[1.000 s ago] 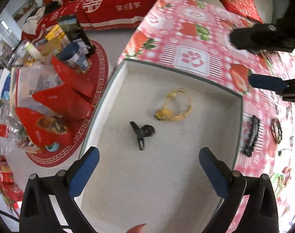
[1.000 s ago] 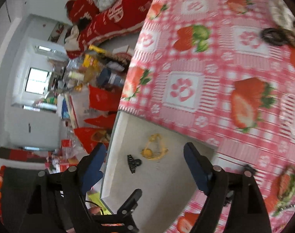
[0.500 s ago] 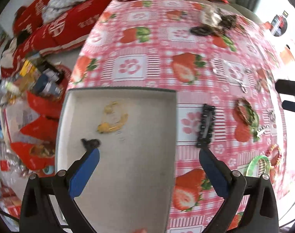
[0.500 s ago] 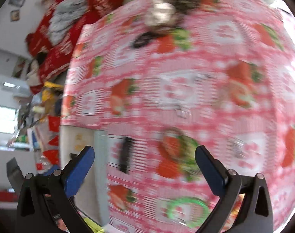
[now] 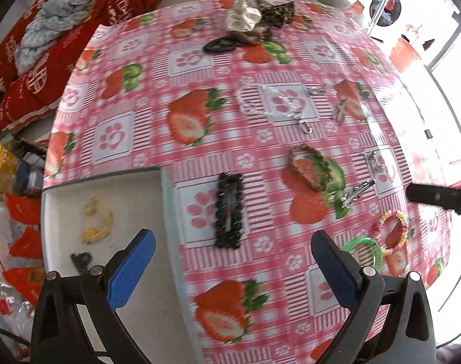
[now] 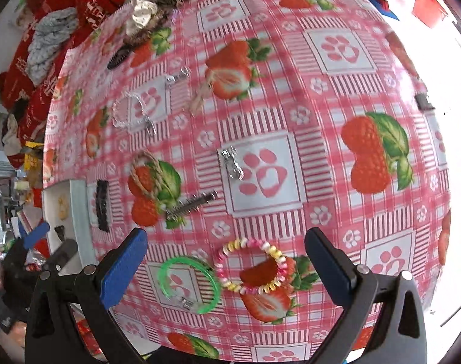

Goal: Organize jewelry
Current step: 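Move both open tools back over the jewelry on the tablecloth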

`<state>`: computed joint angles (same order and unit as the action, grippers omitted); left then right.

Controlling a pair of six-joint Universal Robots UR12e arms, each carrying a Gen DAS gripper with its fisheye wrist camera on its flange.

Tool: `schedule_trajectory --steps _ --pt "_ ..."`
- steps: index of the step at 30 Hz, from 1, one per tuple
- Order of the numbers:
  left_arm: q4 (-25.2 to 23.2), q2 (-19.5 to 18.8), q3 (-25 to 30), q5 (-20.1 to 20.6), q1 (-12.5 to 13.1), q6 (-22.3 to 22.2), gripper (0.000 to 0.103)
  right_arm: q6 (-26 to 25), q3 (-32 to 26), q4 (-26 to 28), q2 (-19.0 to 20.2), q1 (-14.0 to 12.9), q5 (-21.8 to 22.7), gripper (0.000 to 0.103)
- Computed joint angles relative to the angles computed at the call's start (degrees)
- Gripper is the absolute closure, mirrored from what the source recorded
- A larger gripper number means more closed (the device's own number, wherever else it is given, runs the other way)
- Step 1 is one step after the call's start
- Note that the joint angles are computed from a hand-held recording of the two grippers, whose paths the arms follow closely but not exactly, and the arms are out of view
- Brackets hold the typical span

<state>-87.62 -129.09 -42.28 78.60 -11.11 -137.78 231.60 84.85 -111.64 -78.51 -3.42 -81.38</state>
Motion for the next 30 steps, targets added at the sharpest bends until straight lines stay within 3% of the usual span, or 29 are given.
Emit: schedule_trajectory --steps 3,5,10,24,30 --pt "-0.28 -0.36 0.26 0.10 -0.67 0.67 0.000 -0.47 0.15 0.11 0.17 0.08 -0.01 0.000" --pt "0.00 -0.69 0.38 0.64 -1.25 1.49 0.009 -0.97 0.15 0.12 0.31 0.04 -0.14 0.000" --pt "0.79 -1.74 0.76 2.49 -2.23 1.68 0.009 -3.40 -0.92 1.55 1.21 -0.10 -1.86 0.000" --pt "0.45 -5.19 3.08 8.29 -3.43 -2.45 0.009 -8.30 -4.37 1.40 4.76 -1.82 -4.20 0.000" --pt "-1.00 -6.31 4.35 7.98 -3.04 -4.86 0.009 -8.28 -7.47 1.18 7.54 -2.16 -5.50 0.001"
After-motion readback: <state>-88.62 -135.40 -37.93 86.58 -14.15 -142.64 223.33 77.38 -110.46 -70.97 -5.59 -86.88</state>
